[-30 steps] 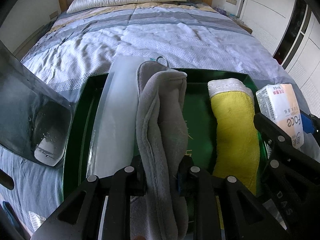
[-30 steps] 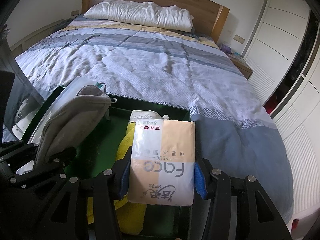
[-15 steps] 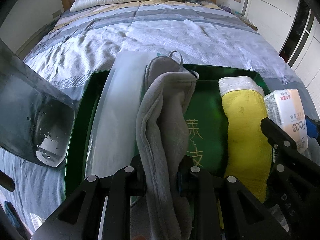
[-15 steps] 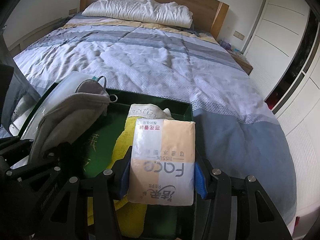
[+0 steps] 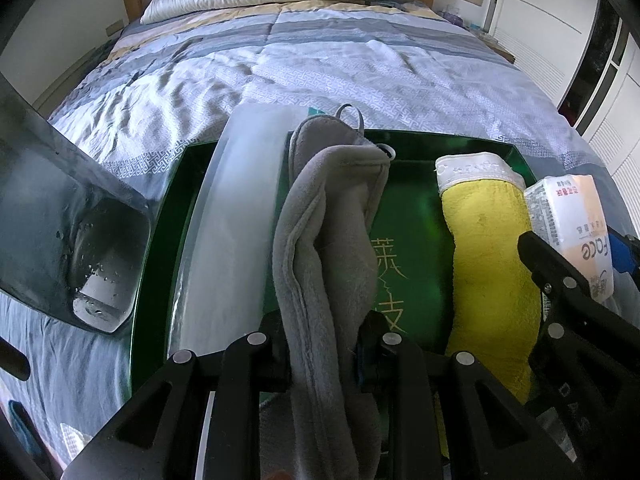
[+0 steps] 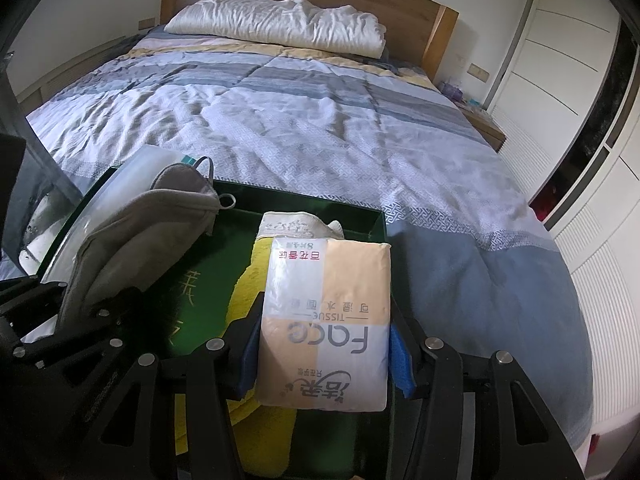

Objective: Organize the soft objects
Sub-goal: 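Lower the grey pouch into the tray while the right tool lowers the tissue pack, then open the right gripper to release the tissue pack while the left gripper releases the pouch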

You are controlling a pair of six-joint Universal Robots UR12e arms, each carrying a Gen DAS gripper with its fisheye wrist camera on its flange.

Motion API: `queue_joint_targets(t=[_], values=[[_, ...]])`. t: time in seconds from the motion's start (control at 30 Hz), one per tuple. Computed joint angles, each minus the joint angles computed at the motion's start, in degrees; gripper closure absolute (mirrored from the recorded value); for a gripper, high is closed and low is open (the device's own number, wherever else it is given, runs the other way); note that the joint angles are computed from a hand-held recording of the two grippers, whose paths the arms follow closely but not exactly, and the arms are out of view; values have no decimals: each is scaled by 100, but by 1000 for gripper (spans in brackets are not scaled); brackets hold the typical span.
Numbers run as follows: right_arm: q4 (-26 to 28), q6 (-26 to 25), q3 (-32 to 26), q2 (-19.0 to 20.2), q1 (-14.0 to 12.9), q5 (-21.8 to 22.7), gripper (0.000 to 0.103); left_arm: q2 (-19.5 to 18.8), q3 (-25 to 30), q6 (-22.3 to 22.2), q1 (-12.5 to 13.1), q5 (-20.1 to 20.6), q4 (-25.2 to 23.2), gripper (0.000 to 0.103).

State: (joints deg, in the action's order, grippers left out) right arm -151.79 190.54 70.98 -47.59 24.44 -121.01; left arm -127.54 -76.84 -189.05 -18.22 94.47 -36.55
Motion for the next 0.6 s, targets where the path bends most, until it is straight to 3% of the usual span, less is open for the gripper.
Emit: queue_joint_targets(t=[0.3, 0.43, 0.6], values=[[62, 16, -52, 26, -9, -32, 48, 4, -1, 15, -1, -7, 0, 84], [42, 22, -61, 39, -9, -37, 38, 4, -3, 10, 4, -18, -2, 84], [20, -18, -85, 55, -6, -42, 37, 7, -7, -3, 8, -26, -4, 84]])
